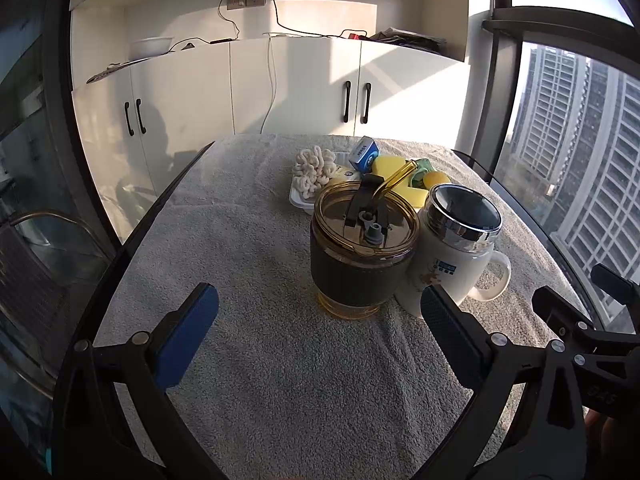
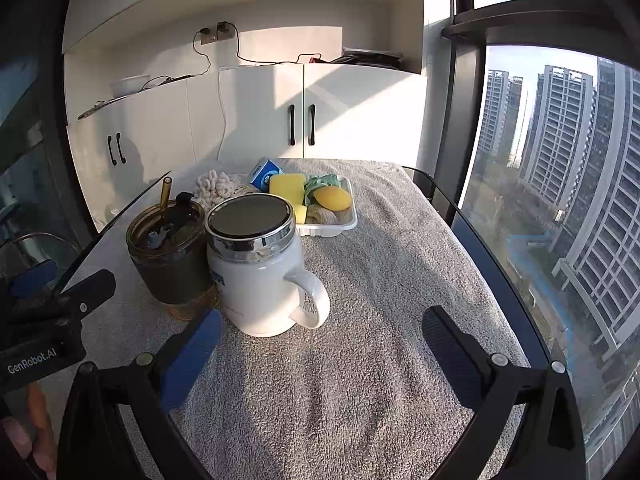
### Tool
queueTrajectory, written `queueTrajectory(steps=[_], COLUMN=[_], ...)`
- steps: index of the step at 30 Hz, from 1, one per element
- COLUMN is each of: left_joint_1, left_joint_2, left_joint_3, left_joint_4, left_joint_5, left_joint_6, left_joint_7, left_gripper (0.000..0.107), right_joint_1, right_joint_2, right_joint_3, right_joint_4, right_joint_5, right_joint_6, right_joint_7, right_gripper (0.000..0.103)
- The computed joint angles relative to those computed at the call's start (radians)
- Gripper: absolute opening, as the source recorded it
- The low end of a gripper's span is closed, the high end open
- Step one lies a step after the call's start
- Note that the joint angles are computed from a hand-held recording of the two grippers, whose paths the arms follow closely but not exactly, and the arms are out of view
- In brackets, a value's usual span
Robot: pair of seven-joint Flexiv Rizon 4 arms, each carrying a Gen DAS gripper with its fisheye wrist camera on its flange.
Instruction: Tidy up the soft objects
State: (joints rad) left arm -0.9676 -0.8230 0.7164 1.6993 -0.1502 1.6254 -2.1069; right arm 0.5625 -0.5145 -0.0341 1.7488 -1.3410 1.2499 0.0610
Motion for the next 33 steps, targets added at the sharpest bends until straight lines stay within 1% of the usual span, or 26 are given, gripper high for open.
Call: queueTrajectory(steps=[7,13,23,33], left_joint_1=[0.002,-0.02,-0.01,-0.021], left_joint_2=[-0.001,-0.014,-0.008,-0.016], left_joint_3=[-0.001,0.031,0.021,0.043], left_joint_4=[-0.005,-0.012,-0.017,-0.024], left_joint_5=[0.006,0.01,0.041,0.067], left_joint_6=[-0.004,-0.019,-0.025,-0.028], left_joint_7=[-0.003,-0.026,-0.045,-0.074], left_gripper=[0.103,0.103,0.103,0.103], right_joint_1=[0.0,0.001,-0.003,-0.002], right_joint_2=[0.0,0.0,-0.003,-0.006], right_joint_3=[0.001,0.001,-0.001,-0.005], right_joint_4=[0.0,0.0,0.0,0.001], right_joint_5=[0.003,0.005,0.005,-0.002], right_joint_6=[0.0,-0.002,0.009,0.022], right_joint_7=[-0.003,-0.004,-0.02,-0.022], right_gripper=[0.103,0.103,0.103,0.103])
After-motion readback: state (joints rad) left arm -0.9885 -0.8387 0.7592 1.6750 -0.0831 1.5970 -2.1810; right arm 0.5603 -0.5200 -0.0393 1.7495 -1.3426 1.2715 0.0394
